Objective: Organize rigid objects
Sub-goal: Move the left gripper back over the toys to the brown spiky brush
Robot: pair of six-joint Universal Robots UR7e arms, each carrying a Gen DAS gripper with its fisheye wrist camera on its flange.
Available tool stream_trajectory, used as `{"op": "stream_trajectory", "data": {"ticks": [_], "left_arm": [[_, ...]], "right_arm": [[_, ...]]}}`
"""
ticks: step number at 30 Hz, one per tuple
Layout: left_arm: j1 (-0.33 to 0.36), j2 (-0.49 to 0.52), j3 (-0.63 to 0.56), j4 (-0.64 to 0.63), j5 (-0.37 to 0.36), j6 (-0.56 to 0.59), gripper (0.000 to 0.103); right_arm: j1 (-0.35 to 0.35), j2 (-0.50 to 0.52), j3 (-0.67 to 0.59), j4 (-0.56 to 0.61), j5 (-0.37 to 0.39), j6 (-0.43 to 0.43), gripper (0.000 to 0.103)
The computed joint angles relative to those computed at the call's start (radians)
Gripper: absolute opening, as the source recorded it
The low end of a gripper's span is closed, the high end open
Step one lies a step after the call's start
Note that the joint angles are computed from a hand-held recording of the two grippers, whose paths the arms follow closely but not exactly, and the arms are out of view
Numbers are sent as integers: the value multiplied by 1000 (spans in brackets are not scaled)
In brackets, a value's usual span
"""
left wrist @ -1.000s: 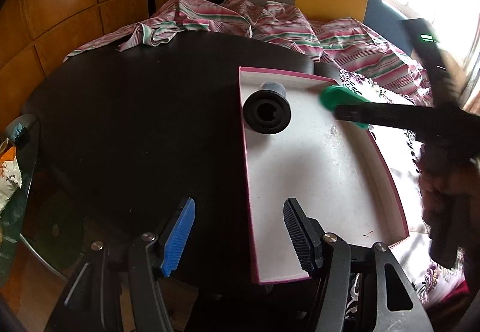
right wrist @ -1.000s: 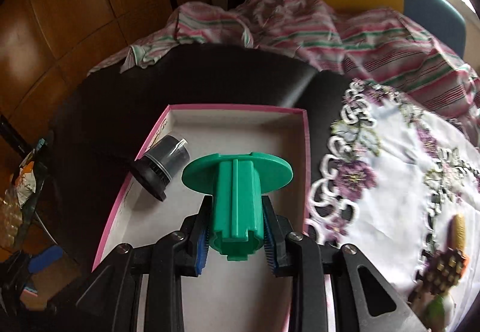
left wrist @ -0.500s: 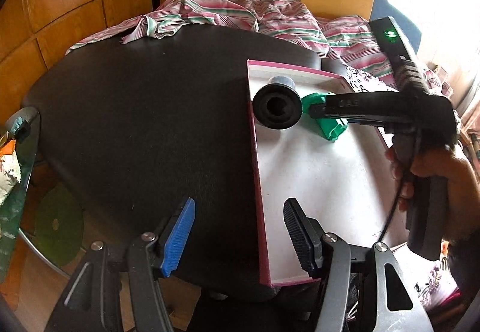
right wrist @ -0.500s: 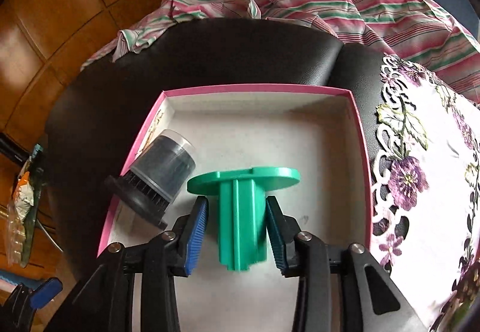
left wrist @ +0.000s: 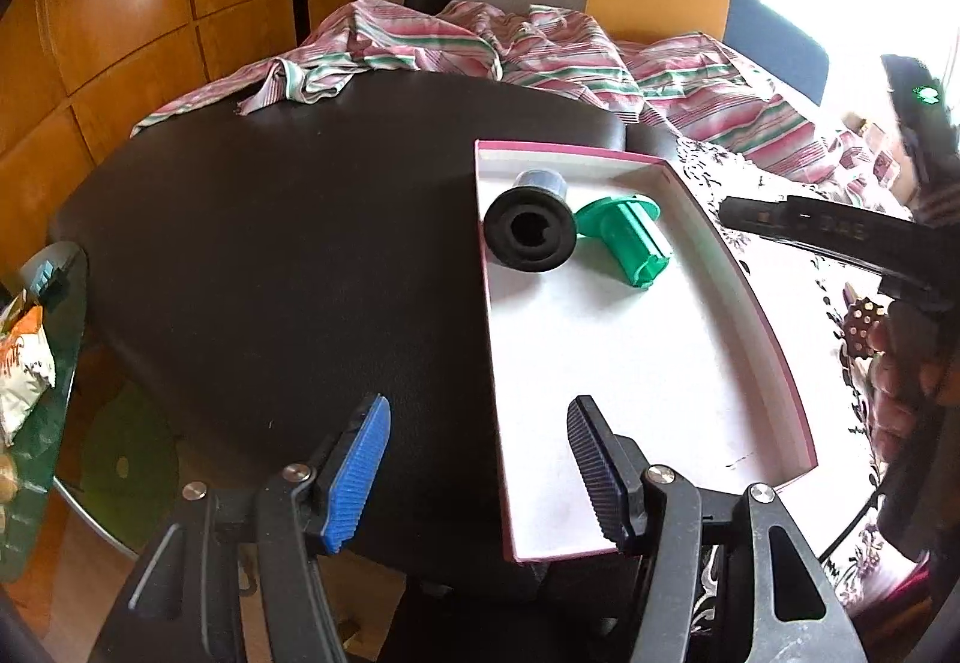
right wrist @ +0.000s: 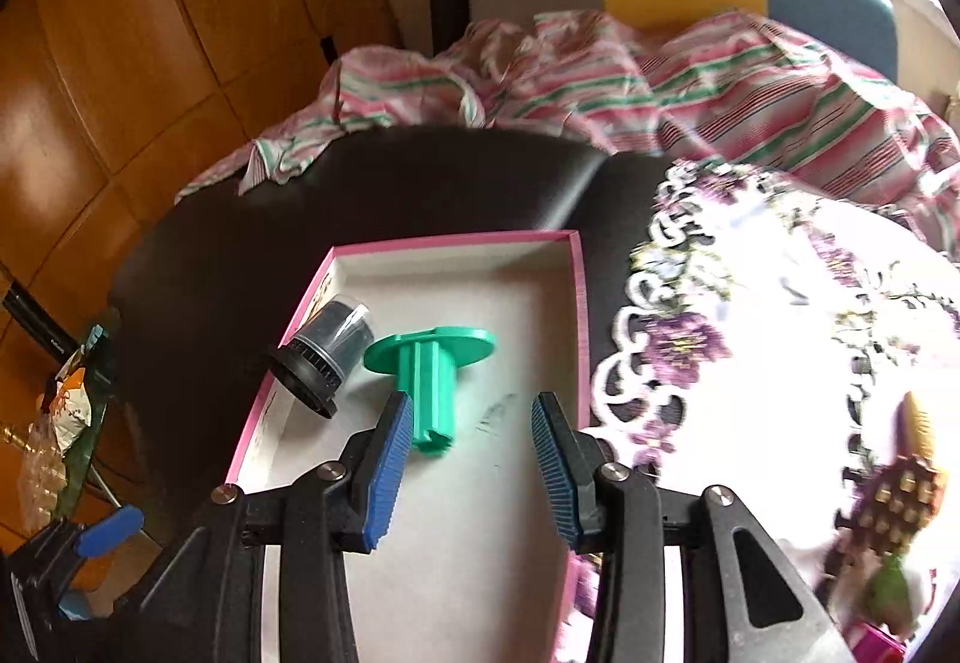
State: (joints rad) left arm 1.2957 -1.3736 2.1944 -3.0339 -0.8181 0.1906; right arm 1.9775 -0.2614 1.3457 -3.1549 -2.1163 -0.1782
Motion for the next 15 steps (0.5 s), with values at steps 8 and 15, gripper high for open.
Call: {"op": "stream_trajectory", "data": {"ticks": [8, 15], "left_arm": [[-30, 0, 17, -8, 11, 24, 63], [-57, 9, 22, 3, 16, 27, 63]], "right_arm": [[-10, -99, 158, -140, -40, -15, 41], [-37, -186, 286, -256, -92, -14, 41]]}}
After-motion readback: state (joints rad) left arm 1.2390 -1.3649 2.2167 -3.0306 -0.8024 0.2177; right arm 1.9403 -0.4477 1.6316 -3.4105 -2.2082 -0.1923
